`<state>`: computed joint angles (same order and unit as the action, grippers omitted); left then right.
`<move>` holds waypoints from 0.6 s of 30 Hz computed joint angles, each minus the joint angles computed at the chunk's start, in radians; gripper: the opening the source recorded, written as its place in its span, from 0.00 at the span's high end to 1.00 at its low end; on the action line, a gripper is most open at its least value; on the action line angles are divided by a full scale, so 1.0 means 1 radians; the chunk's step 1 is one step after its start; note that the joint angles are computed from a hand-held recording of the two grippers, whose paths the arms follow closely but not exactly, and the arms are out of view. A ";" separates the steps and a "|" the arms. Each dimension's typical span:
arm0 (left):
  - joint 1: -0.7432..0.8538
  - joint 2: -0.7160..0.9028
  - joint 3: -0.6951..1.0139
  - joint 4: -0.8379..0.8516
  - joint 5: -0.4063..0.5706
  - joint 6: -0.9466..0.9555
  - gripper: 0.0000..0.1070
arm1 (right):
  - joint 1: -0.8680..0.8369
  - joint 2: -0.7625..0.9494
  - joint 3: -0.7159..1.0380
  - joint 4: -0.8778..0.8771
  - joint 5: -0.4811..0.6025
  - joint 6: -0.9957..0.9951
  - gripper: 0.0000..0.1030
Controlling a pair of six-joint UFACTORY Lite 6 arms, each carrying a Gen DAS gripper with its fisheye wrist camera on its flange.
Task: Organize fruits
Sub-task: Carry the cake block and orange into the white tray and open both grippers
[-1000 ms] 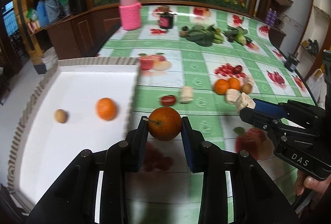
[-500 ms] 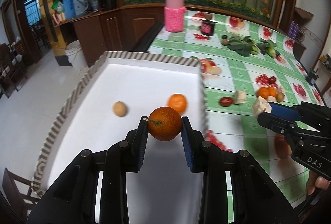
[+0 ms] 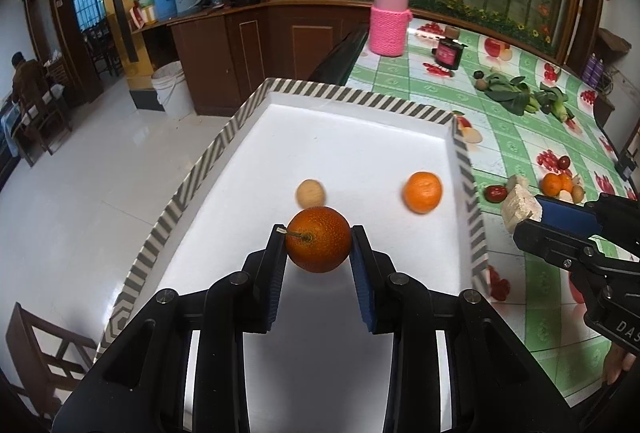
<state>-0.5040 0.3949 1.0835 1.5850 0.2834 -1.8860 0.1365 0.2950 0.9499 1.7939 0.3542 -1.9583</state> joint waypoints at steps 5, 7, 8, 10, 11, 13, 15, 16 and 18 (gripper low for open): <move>0.051 -0.002 -0.010 -0.013 -0.053 0.025 0.71 | 0.051 0.042 0.049 -0.040 -0.018 0.048 0.75; 0.071 0.001 -0.011 -0.041 -0.079 0.059 0.71 | 0.068 0.061 0.070 -0.062 -0.027 0.069 0.75; 0.077 0.001 -0.014 -0.041 -0.085 0.062 0.71 | 0.078 0.076 0.087 -0.087 -0.032 0.093 0.75; 0.092 0.005 -0.018 -0.039 -0.098 0.066 0.71 | 0.093 0.111 0.125 -0.136 -0.043 0.136 0.75; 0.097 0.010 -0.017 -0.046 -0.102 0.074 0.71 | 0.101 0.128 0.143 -0.155 -0.051 0.154 0.75; 0.108 0.021 -0.012 -0.058 -0.114 0.088 0.71 | 0.115 0.157 0.175 -0.204 -0.061 0.205 0.75; 0.112 0.032 -0.004 -0.072 -0.118 0.104 0.71 | 0.122 0.188 0.209 -0.246 -0.061 0.250 0.75; 0.114 0.036 -0.002 -0.073 -0.118 0.106 0.71 | 0.124 0.197 0.219 -0.261 -0.060 0.263 0.75; 0.119 0.045 0.005 -0.086 -0.122 0.119 0.71 | 0.129 0.221 0.244 -0.301 -0.062 0.303 0.75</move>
